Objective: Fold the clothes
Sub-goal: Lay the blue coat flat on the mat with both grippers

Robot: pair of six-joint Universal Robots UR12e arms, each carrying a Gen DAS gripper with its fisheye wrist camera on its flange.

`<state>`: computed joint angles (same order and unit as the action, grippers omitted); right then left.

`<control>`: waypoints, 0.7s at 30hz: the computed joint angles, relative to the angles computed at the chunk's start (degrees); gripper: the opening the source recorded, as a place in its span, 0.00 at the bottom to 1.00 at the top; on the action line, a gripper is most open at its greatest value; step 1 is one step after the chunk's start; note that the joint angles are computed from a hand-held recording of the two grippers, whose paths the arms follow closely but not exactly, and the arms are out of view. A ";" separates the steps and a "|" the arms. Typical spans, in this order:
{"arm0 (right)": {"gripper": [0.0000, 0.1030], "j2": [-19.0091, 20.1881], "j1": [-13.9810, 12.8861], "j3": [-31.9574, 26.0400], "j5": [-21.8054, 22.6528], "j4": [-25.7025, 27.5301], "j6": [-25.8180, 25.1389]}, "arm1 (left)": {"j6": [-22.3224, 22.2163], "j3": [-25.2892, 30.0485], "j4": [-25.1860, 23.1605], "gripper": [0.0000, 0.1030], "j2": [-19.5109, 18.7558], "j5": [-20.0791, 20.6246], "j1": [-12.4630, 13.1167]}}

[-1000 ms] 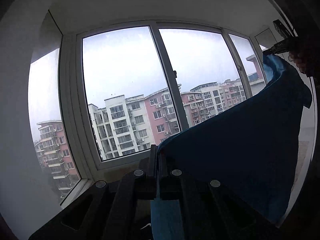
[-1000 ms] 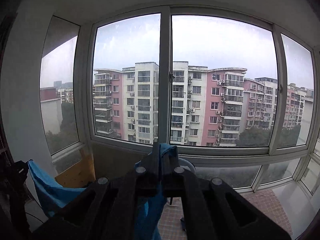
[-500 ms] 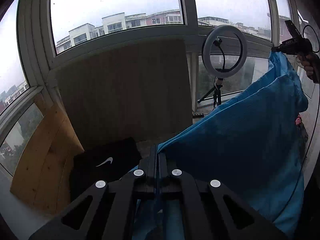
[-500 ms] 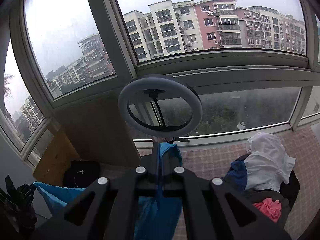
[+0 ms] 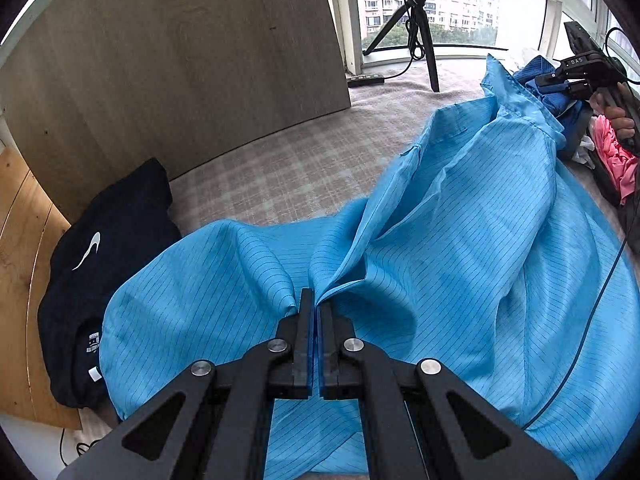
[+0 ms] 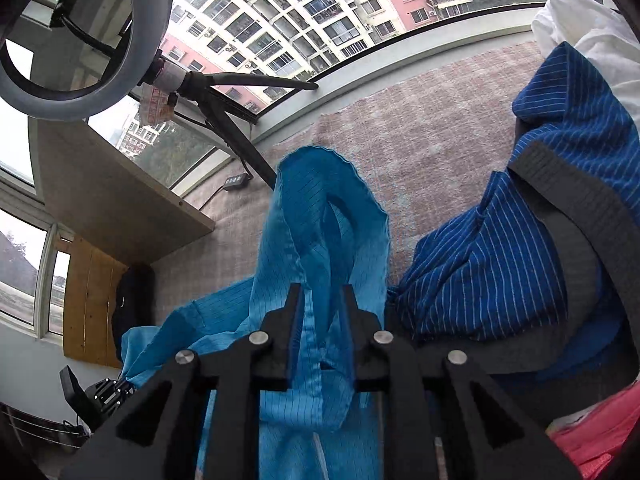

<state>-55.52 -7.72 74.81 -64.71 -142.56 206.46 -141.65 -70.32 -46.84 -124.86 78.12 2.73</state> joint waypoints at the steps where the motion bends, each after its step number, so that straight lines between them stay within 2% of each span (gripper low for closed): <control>1: 0.17 -0.10 -0.17 0.63 0.70 -1.64 -0.05 | -0.07 0.00 -0.25 0.00 0.08 0.09 0.02; 2: 0.18 -0.04 -0.36 0.98 1.97 -3.17 -0.27 | -0.10 0.09 -0.37 0.00 0.07 0.19 0.00; 4: 0.27 0.48 -0.34 0.27 3.74 -3.80 -1.71 | -0.01 0.13 -0.17 0.00 0.02 0.42 -0.10; 5: 0.44 0.92 -0.01 -0.66 3.37 -3.15 -3.06 | 0.04 0.14 -0.06 0.00 0.00 0.53 -0.15; 6: 0.57 1.47 0.51 -1.92 2.16 -2.05 -4.79 | 0.03 0.18 0.04 0.00 -0.06 0.67 -0.20; 8: 0.57 2.56 1.57 -4.37 -0.38 0.97 -8.49 | -0.25 0.38 -0.03 0.00 -0.27 0.76 -0.29; 11: 0.57 4.68 2.60 -7.87 -1.23 6.58 -12.16 | -0.51 0.38 0.17 0.00 -0.30 0.97 -0.31; 12: 0.49 5.23 2.99 -8.75 -2.16 8.04 -13.03 | -0.56 0.37 0.28 0.00 -0.28 1.01 -0.28; 13: 0.34 5.43 3.31 -9.22 -2.86 8.91 -13.89 | -0.68 0.48 0.39 0.00 -0.31 1.01 -0.23; 14: 0.00 5.43 3.53 -9.42 -3.05 9.41 -14.79 | -0.85 0.66 0.57 0.00 -0.36 1.00 -0.16; 16: 0.02 5.03 3.99 -9.45 -4.23 9.07 -16.59 | -1.27 1.30 0.89 0.00 -0.48 0.81 0.01; 18: 0.01 3.53 4.40 -8.45 -7.26 4.86 -18.20 | -1.89 2.82 1.12 0.00 -0.90 0.51 0.16; 21: 0.01 2.32 3.98 -9.58 -11.10 0.36 -17.23 | -3.51 7.69 0.03 0.00 -2.75 -0.82 0.22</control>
<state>-53.20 -3.74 65.23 -75.81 -142.20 189.23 -145.16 -62.63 -46.81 -127.60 77.30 2.95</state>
